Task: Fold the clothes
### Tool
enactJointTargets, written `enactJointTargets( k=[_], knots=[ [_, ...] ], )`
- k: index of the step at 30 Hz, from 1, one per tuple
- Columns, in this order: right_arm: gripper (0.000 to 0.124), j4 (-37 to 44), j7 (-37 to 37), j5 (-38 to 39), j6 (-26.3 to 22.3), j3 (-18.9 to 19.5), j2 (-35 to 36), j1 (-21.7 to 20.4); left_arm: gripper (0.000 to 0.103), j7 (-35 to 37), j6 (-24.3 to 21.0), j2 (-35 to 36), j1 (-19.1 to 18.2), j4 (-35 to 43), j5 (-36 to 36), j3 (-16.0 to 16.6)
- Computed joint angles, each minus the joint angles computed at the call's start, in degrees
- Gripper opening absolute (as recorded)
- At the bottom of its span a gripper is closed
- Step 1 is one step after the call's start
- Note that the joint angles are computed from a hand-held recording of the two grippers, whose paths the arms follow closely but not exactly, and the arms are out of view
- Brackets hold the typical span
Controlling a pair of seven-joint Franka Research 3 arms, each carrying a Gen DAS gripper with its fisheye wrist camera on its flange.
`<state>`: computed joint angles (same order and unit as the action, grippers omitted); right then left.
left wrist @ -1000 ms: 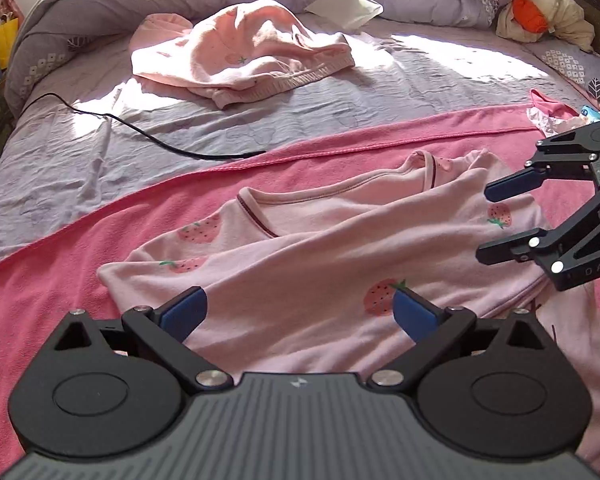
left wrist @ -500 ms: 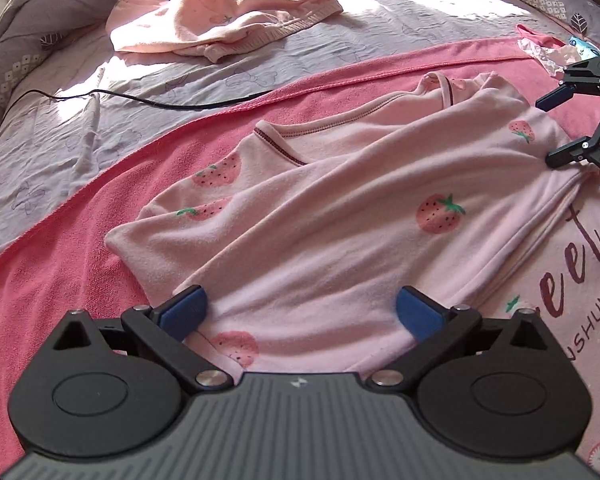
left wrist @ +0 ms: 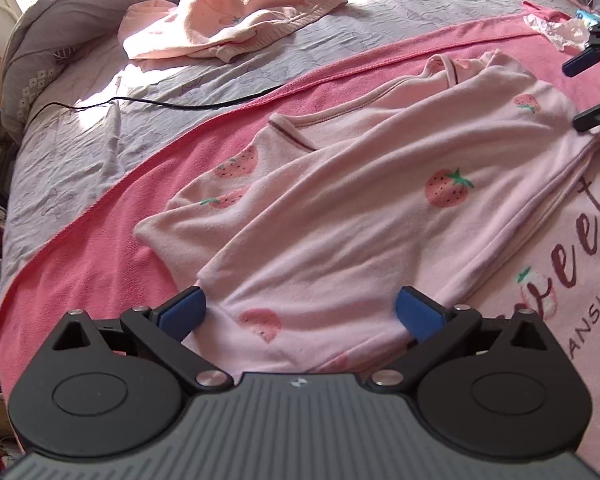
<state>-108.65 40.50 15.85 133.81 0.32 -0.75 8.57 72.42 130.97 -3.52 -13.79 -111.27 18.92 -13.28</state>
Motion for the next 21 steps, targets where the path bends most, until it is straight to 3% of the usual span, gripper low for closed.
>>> enactJointTargets(
  k=[2,5,7,10,13,16,19,21],
  knots=[
    [0.07,0.7,-6.8,4.3,-3.6,-0.2,-1.1,0.2,0.097,4.8,2.9,-2.1,0.1,-0.9,-3.0,0.8],
    [0.069,5.1,-14.6,9.8,-9.9,0.6,1.1,1.2,0.097,22.2,7.8,-1.5,-1.2,0.7,-14.7,2.3],
    [0.069,7.0,-18.8,11.7,-10.5,1.7,2.8,2.3,0.097,32.2,9.4,0.5,-1.9,2.6,-19.7,2.1],
    [0.069,11.2,-19.7,12.4,-10.2,3.0,6.4,3.6,0.095,41.1,13.2,3.5,-2.0,3.7,-23.2,0.9],
    [0.069,17.3,-18.0,11.4,-13.8,3.6,10.9,4.2,0.093,47.6,12.7,6.9,-1.2,5.8,-30.3,-0.2],
    [0.063,22.8,-18.4,9.9,-18.8,4.3,15.3,4.5,0.086,48.3,10.0,10.8,-0.2,8.7,-32.7,-1.1],
    [0.064,24.2,-21.4,8.9,-20.4,5.0,17.6,4.7,0.092,49.4,8.8,12.8,1.6,9.5,-36.0,-2.0],
    [0.071,24.1,-24.6,9.6,-20.4,5.3,18.5,4.2,0.093,52.1,9.1,12.8,3.0,8.7,-39.2,-2.6]
  ],
)
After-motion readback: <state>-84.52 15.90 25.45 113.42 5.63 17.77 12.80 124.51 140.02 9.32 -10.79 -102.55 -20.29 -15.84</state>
